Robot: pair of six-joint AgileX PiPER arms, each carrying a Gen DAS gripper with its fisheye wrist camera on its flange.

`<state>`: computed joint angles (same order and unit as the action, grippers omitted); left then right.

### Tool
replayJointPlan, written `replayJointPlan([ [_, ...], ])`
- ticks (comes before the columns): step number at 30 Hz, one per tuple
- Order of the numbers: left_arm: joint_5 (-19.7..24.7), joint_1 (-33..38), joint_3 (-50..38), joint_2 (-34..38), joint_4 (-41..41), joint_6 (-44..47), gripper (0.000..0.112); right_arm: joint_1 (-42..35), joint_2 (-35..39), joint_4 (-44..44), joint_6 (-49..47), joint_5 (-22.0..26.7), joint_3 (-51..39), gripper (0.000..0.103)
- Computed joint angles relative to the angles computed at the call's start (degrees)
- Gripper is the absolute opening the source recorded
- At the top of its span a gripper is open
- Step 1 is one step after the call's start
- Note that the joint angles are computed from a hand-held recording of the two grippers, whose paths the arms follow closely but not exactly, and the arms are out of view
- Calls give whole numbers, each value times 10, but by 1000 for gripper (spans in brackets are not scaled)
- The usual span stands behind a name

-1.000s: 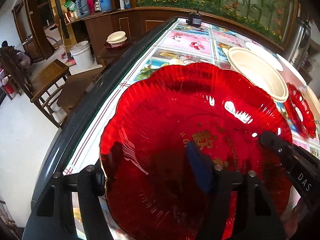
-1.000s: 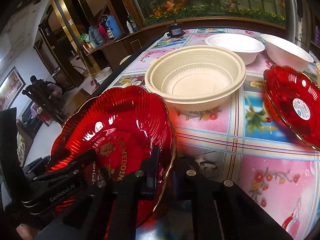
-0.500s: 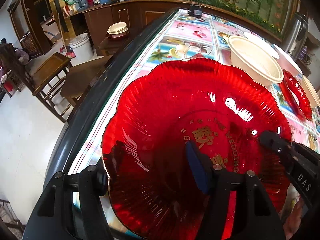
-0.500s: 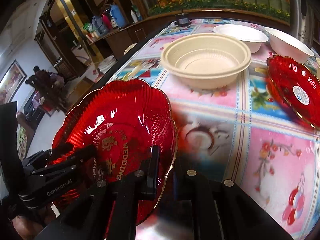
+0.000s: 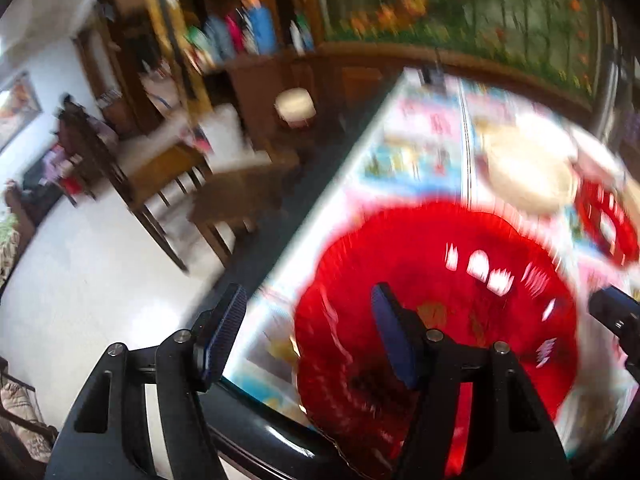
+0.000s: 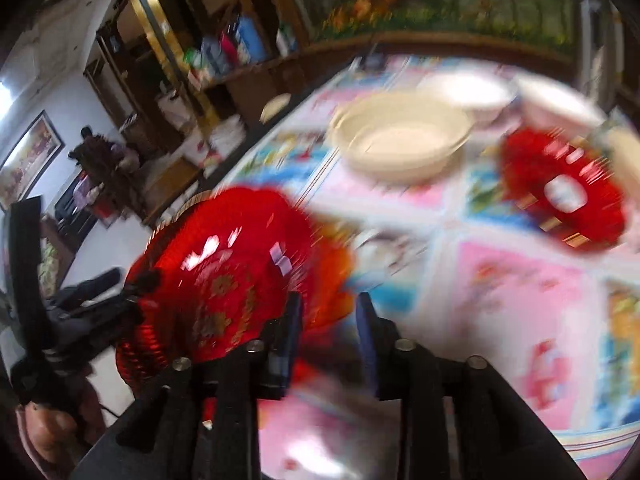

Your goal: Organize plates and bowls

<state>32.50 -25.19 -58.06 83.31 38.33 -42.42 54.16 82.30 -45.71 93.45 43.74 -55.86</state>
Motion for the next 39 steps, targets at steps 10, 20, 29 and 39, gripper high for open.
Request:
replayJointPlan([
  [10, 53, -196, -133, -4, -126, 107, 84, 27, -250, -84, 111, 194, 139, 53],
  [20, 212, -304, -416, 225, -250, 191, 83, -159, -394, -20, -56, 193, 201, 55],
  [29, 288, -309, -539, 319, -253, 187, 83, -446, -354, 102, -305, -18, 214, 56],
  [39, 327, -301, -617, 371, -243, 185, 83, -449, -308, 25, -279, -82, 210, 63],
])
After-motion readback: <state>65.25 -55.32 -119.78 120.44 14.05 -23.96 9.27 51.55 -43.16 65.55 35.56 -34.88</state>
